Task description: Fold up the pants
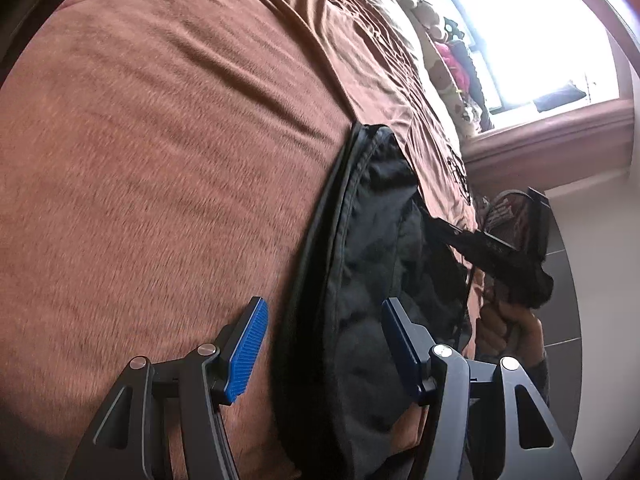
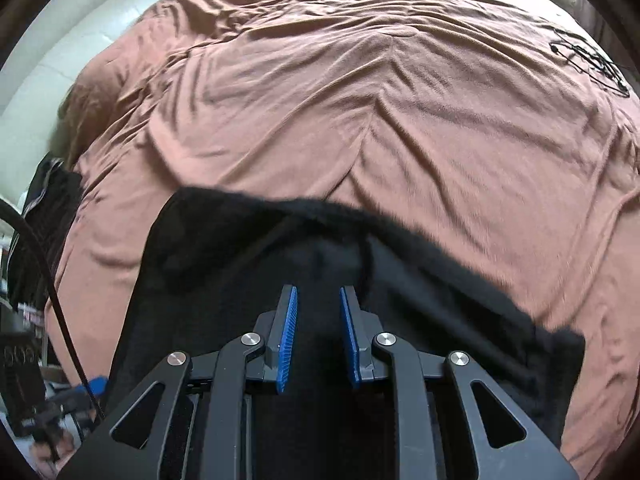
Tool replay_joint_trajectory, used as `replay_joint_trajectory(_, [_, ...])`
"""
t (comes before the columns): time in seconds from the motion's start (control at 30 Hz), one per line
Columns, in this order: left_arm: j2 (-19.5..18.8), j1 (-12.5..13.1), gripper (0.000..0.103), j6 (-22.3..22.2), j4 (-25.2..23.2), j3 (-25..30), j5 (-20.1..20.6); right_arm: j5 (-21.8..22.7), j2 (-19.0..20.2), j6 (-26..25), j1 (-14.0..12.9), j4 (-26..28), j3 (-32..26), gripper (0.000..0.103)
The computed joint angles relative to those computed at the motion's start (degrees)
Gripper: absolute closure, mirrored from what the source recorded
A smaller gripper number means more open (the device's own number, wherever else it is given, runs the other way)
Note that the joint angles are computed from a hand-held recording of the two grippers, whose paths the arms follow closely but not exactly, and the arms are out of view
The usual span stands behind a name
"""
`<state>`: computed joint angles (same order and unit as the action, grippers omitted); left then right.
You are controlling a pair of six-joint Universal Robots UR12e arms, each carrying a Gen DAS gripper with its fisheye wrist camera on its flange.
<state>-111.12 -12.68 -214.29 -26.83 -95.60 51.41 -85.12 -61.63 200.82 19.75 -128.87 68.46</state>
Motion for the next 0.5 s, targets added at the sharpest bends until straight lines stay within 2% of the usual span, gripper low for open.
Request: replay_joint_trajectory(0.5, [2.93,0.26,0.042,-0.96,1.48,-4.89,-2.76,3.97,-8.15,-3.04,0.99,-4.95,11.79,0.084])
